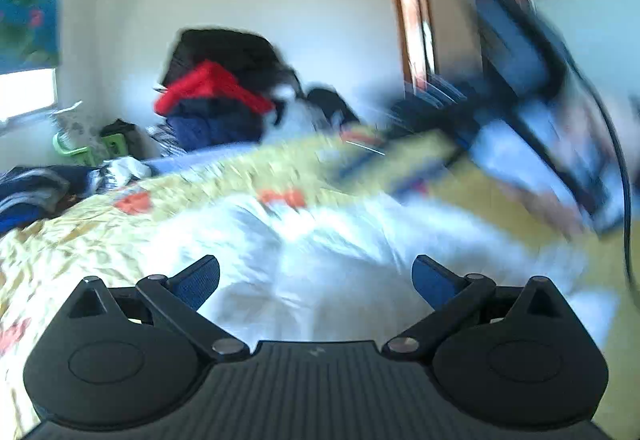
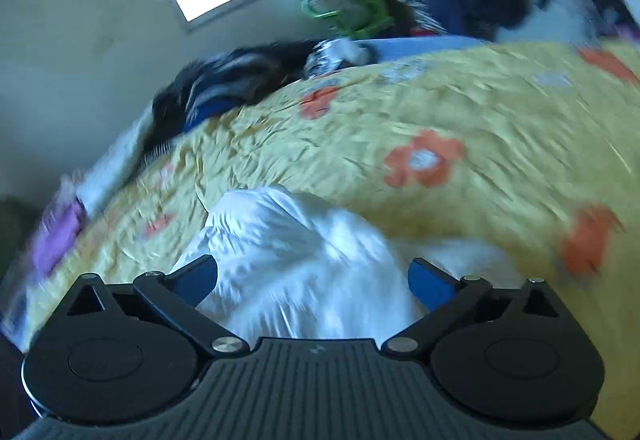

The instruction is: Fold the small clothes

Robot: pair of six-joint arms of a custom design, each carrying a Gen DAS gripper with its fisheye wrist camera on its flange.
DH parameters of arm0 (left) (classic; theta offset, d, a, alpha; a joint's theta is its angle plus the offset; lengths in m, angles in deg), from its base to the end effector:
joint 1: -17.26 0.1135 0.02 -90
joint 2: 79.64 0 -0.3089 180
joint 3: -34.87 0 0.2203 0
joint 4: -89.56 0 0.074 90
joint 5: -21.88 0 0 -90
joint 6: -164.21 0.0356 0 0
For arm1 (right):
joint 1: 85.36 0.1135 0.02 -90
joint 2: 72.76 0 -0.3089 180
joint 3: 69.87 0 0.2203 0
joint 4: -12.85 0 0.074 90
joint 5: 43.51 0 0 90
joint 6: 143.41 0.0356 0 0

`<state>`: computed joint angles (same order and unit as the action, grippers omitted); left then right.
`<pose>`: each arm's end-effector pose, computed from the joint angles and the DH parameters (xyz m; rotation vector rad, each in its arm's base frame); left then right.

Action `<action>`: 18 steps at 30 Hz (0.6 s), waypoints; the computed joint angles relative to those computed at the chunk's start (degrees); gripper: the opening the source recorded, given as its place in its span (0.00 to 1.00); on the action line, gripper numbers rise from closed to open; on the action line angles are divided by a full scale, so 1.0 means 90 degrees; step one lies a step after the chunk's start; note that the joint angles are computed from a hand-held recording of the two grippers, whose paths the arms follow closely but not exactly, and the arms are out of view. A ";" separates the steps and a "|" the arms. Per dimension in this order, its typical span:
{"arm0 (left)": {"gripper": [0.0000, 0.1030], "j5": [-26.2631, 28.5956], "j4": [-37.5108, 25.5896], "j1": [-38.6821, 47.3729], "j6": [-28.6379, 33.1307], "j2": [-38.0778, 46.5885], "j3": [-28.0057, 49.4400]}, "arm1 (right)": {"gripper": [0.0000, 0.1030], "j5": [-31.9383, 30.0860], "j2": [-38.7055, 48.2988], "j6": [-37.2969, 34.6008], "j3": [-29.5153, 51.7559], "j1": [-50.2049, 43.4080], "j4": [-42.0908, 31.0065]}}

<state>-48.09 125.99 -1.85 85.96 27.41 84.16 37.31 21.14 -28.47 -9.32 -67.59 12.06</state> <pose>0.3061 -0.1190 0.1834 0.7375 1.7974 -0.4245 0.2986 0.1017 0.2393 0.0445 2.2201 0.5942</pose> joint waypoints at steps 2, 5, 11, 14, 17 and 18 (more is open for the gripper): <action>1.00 0.0977 -0.0770 0.0734 -0.0616 -0.0360 0.0150 | 1.00 -0.0264 -0.0630 0.0512 -0.0835 -0.0501 0.0189; 1.00 0.2451 -0.3161 0.1767 -0.1774 0.0051 0.1492 | 0.99 -0.0669 -0.1118 0.1479 -0.1978 -0.1258 0.0945; 0.99 0.3363 -0.5105 0.2246 -0.3170 0.1486 0.3254 | 0.99 -0.1657 -0.0133 0.2112 -0.2528 -0.1564 0.1981; 0.99 0.3479 -0.5814 0.1986 -0.2962 0.1870 0.3802 | 0.99 -0.2297 0.0478 0.2492 -0.2475 -0.1458 0.2718; 0.93 0.3241 -0.5499 0.1767 -0.3023 0.1935 0.3768 | 0.83 -0.2120 0.0756 0.2332 -0.2258 -0.1059 0.2870; 0.84 0.3178 -0.5543 0.1718 -0.3022 0.1895 0.3781 | 0.69 -0.2010 0.0791 0.2137 -0.2086 -0.0912 0.2626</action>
